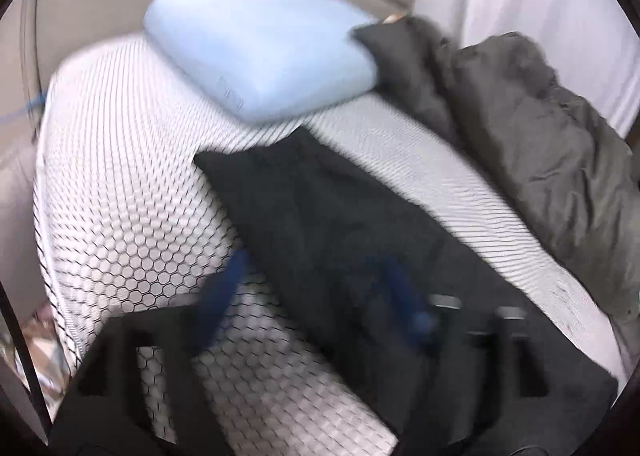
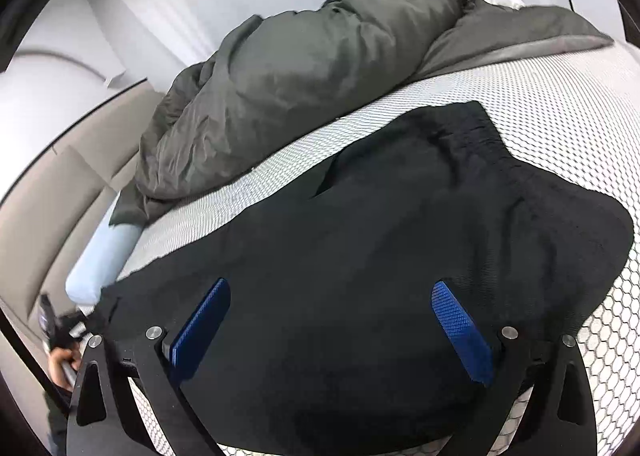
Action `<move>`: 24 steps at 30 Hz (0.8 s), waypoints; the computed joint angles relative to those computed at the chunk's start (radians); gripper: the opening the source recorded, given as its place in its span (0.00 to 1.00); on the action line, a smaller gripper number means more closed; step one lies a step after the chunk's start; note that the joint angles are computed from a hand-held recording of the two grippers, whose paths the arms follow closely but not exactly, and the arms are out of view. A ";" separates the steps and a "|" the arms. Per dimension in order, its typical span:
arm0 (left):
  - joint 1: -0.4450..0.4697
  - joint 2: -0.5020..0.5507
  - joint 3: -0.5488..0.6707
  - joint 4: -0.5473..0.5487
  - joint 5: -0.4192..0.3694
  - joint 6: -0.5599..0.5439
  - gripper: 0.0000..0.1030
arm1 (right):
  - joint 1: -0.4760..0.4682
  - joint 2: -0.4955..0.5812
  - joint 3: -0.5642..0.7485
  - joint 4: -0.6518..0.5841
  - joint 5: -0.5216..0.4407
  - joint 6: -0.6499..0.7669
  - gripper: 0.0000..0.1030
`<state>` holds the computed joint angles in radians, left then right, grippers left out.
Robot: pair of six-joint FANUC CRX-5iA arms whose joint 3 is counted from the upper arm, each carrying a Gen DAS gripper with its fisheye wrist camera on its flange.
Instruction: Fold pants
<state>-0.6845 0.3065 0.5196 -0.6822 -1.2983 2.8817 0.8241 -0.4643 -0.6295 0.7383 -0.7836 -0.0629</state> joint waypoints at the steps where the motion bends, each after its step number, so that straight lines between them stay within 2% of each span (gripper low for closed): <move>1: -0.025 0.006 0.022 -0.024 -0.004 -0.017 0.87 | 0.011 0.014 0.012 0.001 -0.005 0.017 1.00; 2: -0.048 0.014 0.044 -0.040 -0.002 -0.041 0.90 | 0.019 0.028 0.021 0.007 -0.009 0.025 1.00; 3: -0.072 0.026 0.069 -0.049 -0.005 -0.065 0.99 | 0.032 0.043 0.032 0.013 -0.021 0.037 1.00; 7: -0.141 0.099 0.162 -0.044 0.037 -0.187 0.99 | 0.081 0.130 0.096 0.029 -0.053 0.125 1.00; 10: -0.135 0.155 0.187 0.135 0.148 -0.315 0.99 | 0.104 0.208 0.158 -0.003 -0.052 0.202 1.00; 11: -0.121 0.189 0.197 0.241 0.193 -0.396 0.99 | 0.113 0.240 0.183 -0.016 -0.051 0.227 1.00; 14: -0.110 0.282 0.258 0.415 0.192 -0.573 0.99 | 0.129 0.322 0.255 -0.079 -0.042 0.320 1.00; 16: -0.131 0.350 0.340 0.399 0.112 -0.615 0.99 | 0.141 0.365 0.299 -0.137 -0.044 0.408 1.00; 18: -0.165 0.389 0.399 0.318 0.054 -0.650 0.99 | 0.171 0.412 0.332 -0.125 -0.117 0.479 1.00; 20: -0.182 0.395 0.409 0.276 0.051 -0.669 0.99 | 0.194 0.426 0.320 -0.067 -0.186 0.490 1.00; 22: -0.175 0.380 0.379 0.292 0.075 -0.667 0.99 | 0.189 0.406 0.298 -0.065 -0.224 0.464 1.00; 24: -0.171 0.370 0.366 0.297 0.076 -0.659 0.99 | 0.171 0.379 0.273 -0.062 -0.305 0.405 1.00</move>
